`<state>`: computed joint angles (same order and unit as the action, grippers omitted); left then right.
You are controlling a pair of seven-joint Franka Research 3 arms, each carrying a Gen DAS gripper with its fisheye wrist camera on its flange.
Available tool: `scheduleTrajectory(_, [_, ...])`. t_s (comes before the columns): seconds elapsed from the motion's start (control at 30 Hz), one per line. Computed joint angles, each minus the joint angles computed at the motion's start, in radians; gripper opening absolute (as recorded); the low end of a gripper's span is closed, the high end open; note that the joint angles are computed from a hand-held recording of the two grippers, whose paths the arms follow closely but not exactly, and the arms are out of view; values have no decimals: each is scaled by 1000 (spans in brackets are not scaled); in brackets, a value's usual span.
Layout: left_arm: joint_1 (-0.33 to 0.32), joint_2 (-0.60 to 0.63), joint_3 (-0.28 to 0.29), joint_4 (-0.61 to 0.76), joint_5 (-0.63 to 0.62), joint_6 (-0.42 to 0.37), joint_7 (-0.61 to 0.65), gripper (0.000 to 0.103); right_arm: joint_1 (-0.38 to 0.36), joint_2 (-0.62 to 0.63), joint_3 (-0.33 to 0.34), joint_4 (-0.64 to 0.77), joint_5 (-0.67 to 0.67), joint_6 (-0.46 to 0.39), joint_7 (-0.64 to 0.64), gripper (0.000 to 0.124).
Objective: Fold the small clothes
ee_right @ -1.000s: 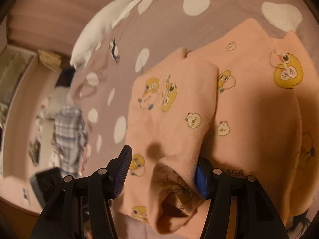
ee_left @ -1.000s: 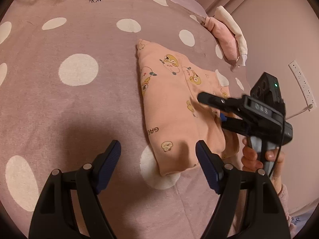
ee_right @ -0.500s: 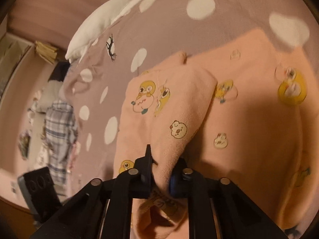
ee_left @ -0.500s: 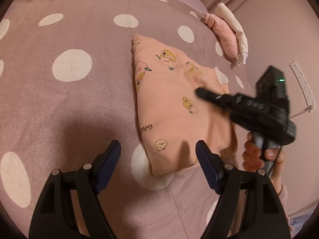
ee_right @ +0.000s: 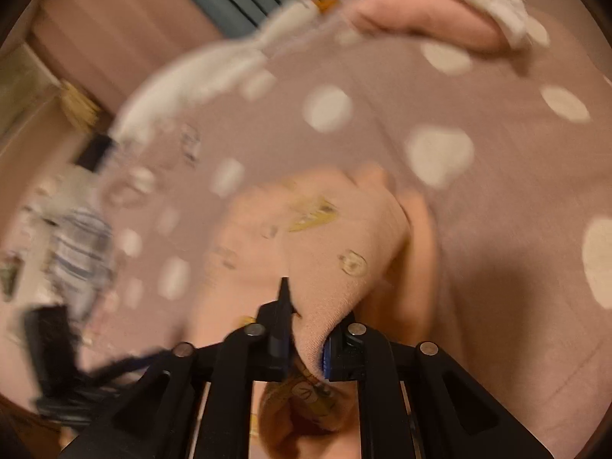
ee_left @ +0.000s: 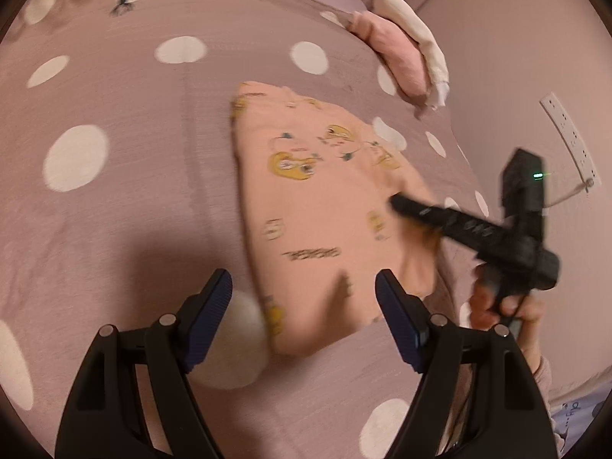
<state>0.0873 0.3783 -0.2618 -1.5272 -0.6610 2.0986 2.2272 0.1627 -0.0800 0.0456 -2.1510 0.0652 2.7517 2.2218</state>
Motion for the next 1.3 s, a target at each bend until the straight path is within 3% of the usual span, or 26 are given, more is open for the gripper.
scheduleTrajectory(0.07, [-11, -14, -7, -22, -4, 36, 16, 77, 8, 4, -9, -12, 76, 6, -36, 15])
scheduleTrajectory(0.13, [-21, -23, -11, -39, -3, 65, 40, 76, 5, -13, -9, -39, 38, 55, 20, 21])
scheduleTrajectory(0.27, [-51, -16, -8, -51, 52, 99, 52, 73, -107, -35, 75, -25, -393, 76, 369, 28])
scheduleTrajectory(0.33, [-65, -20, -4, -75, 91, 137, 55, 73, -118, -25, 81, -2, -522, 84, 452, 28])
scheduleTrajectory(0.43, [-72, -7, 0, -82, 140, 149, 42, 73, -76, 15, 44, 22, -460, 132, 355, 28])
scheduleTrajectory(0.5, [-82, 3, 6, -83, 190, 157, 28, 73, -66, 40, 38, 55, -511, 68, 391, 28])
scheduleTrajectory(0.6, [-71, 15, -5, -76, 200, 157, 32, 74, -36, 68, 9, 83, -459, -55, 335, 28])
scheduleTrajectory(0.67, [-70, 14, -9, -79, 208, 163, 29, 74, -24, 66, -7, 72, -447, -86, 337, 28])
scheduleTrajectory(0.77, [-70, 14, -12, -83, 217, 177, 27, 74, -13, 18, 5, 59, -614, -154, 462, 28])
scheduleTrajectory(0.83, [-71, 14, -14, -86, 221, 185, 22, 74, -8, -18, 18, 31, -665, -108, 461, 28])
scheduleTrajectory(0.97, [-70, 0, -15, -107, 226, 202, 18, 74, -3, -77, 47, -28, -624, -27, 368, 28])
scheduleTrajectory(1.1, [-73, -8, -14, -118, 230, 213, 6, 74, -6, -92, 77, -56, -584, -44, 287, 28])
scheduleTrajectory(1.2, [-70, -27, -13, -137, 226, 214, 3, 73, -1, -66, 78, -44, -517, -136, 248, 28])
scheduleTrajectory(1.3, [-64, -73, -14, -192, 205, 274, 44, 70, -2, -94, 67, -100, -471, -108, 255, 28])
